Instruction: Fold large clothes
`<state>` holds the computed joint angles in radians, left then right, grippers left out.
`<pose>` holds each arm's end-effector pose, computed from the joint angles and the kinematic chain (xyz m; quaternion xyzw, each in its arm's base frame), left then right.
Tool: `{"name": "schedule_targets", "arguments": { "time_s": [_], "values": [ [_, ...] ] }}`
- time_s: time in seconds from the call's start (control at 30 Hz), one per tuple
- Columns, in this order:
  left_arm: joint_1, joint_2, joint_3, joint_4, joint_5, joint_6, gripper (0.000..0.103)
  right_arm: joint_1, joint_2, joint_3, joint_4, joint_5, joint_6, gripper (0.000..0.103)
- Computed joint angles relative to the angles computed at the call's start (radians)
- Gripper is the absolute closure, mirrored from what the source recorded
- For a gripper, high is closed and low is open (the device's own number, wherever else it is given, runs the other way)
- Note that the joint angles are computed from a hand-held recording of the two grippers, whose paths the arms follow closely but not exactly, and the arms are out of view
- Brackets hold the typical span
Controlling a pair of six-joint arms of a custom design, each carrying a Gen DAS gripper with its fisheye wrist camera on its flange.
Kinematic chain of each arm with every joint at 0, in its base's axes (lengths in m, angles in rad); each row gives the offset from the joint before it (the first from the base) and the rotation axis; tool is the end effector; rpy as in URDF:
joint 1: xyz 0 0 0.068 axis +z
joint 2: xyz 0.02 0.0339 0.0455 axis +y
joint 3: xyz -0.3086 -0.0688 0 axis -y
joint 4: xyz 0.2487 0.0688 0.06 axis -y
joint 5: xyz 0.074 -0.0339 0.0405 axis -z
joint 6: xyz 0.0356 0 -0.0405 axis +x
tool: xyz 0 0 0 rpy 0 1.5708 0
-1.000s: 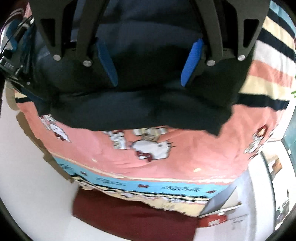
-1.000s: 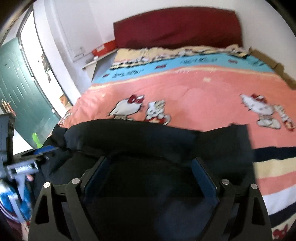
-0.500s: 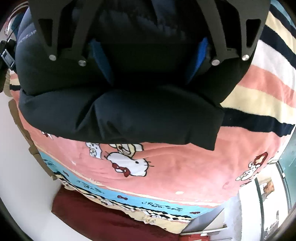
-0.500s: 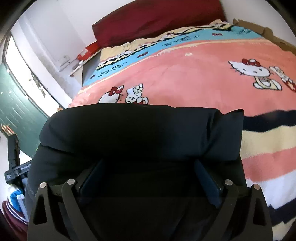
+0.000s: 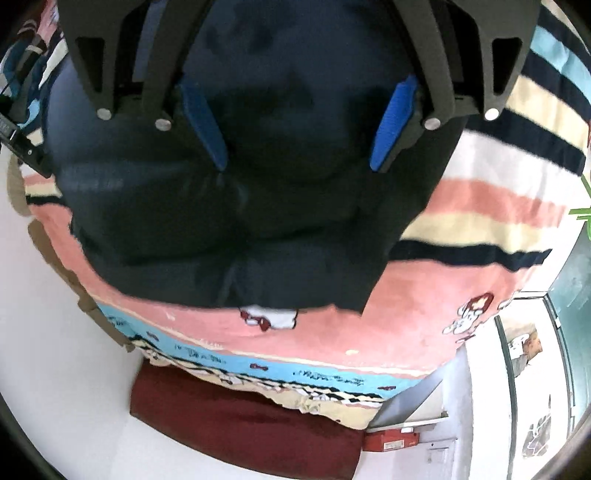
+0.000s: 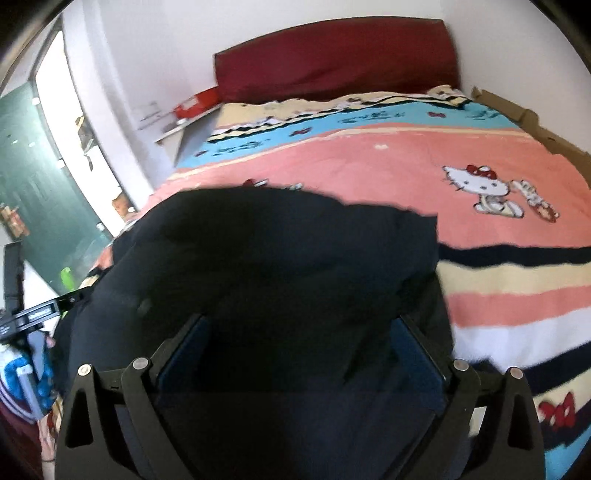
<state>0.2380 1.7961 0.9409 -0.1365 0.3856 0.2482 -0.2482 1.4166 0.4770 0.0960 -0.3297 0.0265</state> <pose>0.3491 0.0709 0.1764 0.0595 0.9403 -0.1108 0.3162 0.2349 -0.0476 0.1726 0.0684 0.9213 0.1136 0.3656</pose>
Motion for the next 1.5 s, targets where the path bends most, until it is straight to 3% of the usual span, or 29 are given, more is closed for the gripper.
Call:
{"name": "schedule_targets", "arguments": {
  "time_s": [0.2, 0.3, 0.4, 0.57, 0.73, 0.87, 1.17, 1.3, 1.5],
  "values": [
    [-0.007, -0.011, -0.104, 0.144, -0.050, 0.018, 0.023, -0.087, 0.086, -0.084, 0.114, -0.099, -0.025, 0.005],
    [-0.013, -0.014, -0.168, 0.255, -0.064, 0.028, 0.023, -0.093, 0.114, -0.117, 0.184, -0.094, -0.051, 0.004],
    [-0.002, -0.020, -0.181, 0.268, -0.059, 0.029, 0.023, -0.092, 0.107, -0.131, 0.197, -0.082, -0.050, 0.004],
    [0.021, -0.110, -0.248, 0.290, -0.048, 0.065, 0.023, -0.055, -0.018, -0.127, 0.090, 0.012, -0.011, 0.004],
    [0.053, -0.222, -0.325, 0.285, -0.010, 0.104, 0.023, -0.042, -0.259, -0.172, -0.047, -0.014, -0.014, 0.004],
    [0.066, -0.245, -0.364, 0.304, 0.002, 0.122, 0.023, -0.039, -0.326, -0.202, -0.087, -0.008, -0.019, 0.004],
    [0.062, -0.208, -0.433, 0.435, 0.002, 0.094, 0.023, -0.199, -0.111, -0.266, 0.110, -0.110, -0.078, 0.004],
    [0.059, -0.192, -0.464, 0.504, -0.002, 0.092, 0.023, -0.195, -0.080, -0.278, 0.161, -0.110, -0.072, 0.003],
    [0.064, -0.174, -0.465, 0.523, 0.006, 0.106, 0.023, -0.194, -0.067, -0.283, 0.184, -0.106, -0.068, 0.002]
  ]
}}
